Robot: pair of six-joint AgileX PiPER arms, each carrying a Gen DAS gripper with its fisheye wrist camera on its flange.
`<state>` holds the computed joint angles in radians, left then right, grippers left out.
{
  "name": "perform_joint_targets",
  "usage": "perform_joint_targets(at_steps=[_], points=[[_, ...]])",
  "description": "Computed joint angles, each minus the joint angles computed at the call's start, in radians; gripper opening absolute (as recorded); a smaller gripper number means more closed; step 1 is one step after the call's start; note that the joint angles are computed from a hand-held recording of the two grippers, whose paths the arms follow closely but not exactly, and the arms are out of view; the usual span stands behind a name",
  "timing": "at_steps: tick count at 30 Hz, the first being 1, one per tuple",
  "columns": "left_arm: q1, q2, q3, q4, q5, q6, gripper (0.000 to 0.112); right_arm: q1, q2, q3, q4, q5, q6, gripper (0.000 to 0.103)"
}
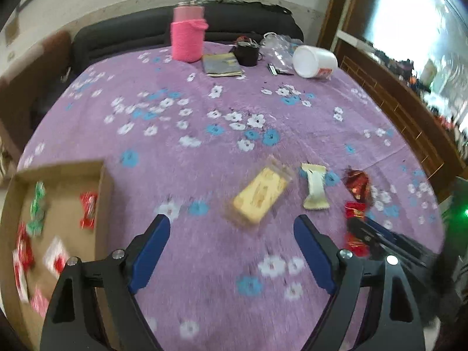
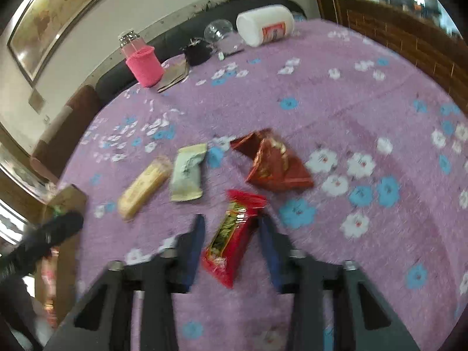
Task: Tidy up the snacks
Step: 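Grasp the red black-label packet with the right gripper while the left grasps the yellow cake bar, then carry the cake bar and red packet over the cardboard box and open both grippers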
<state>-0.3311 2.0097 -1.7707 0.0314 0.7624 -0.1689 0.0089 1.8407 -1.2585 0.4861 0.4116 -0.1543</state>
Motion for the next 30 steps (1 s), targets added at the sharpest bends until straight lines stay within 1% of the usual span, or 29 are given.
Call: perform_joint_targets(at_steps=[1, 2, 4, 5, 8, 9, 10, 11, 12, 13, 16, 19, 21, 23, 25, 26, 28, 30], points=[[-0.007, 0.03, -0.038, 0.01, 0.011, 0.007, 0.081, 0.003, 0.002, -0.003, -0.037, -0.005, 0.017, 0.02], [-0.014, 0.062, -0.078, 0.017, 0.023, 0.019, 0.081, 0.0, 0.008, -0.011, -0.039, -0.003, 0.005, 0.02], [-0.029, 0.126, -0.156, 0.044, 0.044, 0.027, 0.081, -0.016, 0.008, -0.003, 0.033, -0.003, -0.078, 0.02], [-0.039, 0.17, -0.214, 0.058, 0.067, 0.034, 0.081, -0.019, 0.009, -0.006, 0.044, 0.002, -0.092, 0.02], [-0.06, 0.272, -0.351, 0.1, 0.126, 0.037, 0.075, -0.037, 0.012, -0.01, 0.104, 0.023, -0.154, 0.02], [-0.063, 0.298, -0.388, 0.104, 0.146, 0.043, 0.07, -0.047, 0.014, -0.01, 0.138, 0.034, -0.186, 0.02], [-0.063, 0.319, -0.418, 0.097, 0.164, 0.052, 0.062, -0.054, 0.015, -0.011, 0.165, 0.043, -0.208, 0.02], [-0.055, 0.319, -0.412, 0.056, 0.151, 0.078, 0.056, -0.06, 0.016, -0.013, 0.189, 0.053, -0.225, 0.02], [-0.051, 0.304, -0.385, 0.04, 0.131, 0.086, 0.044, -0.069, 0.018, -0.014, 0.216, 0.065, -0.247, 0.02], [-0.053, 0.299, -0.377, 0.048, 0.127, 0.083, 0.032, -0.076, 0.02, -0.016, 0.237, 0.075, -0.263, 0.02], [-0.058, 0.254, -0.301, 0.067, 0.099, 0.064, 0.033, -0.079, 0.021, -0.018, 0.25, 0.082, -0.274, 0.02], [-0.065, 0.174, -0.167, 0.098, 0.034, 0.016, 0.032, -0.072, 0.015, -0.011, 0.256, 0.08, -0.294, 0.02], [-0.061, 0.103, -0.06, 0.087, -0.016, -0.002, 0.032, -0.069, 0.011, -0.003, 0.301, 0.088, -0.346, 0.02], [-0.059, 0.035, 0.036, 0.082, -0.059, -0.023, 0.033, -0.06, 0.002, 0.009, 0.332, 0.08, -0.384, 0.02], [-0.053, -0.038, 0.132, 0.063, -0.1, -0.034, 0.032, -0.057, -0.016, 0.032, 0.416, 0.068, -0.481, 0.02], [-0.045, -0.089, 0.193, 0.032, -0.124, -0.022, 0.032, -0.058, -0.023, 0.04, 0.452, 0.067, -0.519, 0.02], [-0.038, -0.166, 0.282, 0.006, -0.157, -0.012, 0.033, -0.068, -0.041, 0.069, 0.587, 0.072, -0.658, 0.02], [-0.037, -0.269, 0.394, 0.045, -0.201, -0.048, 0.033, -0.069, -0.054, 0.087, 0.66, 0.068, -0.736, 0.02]])
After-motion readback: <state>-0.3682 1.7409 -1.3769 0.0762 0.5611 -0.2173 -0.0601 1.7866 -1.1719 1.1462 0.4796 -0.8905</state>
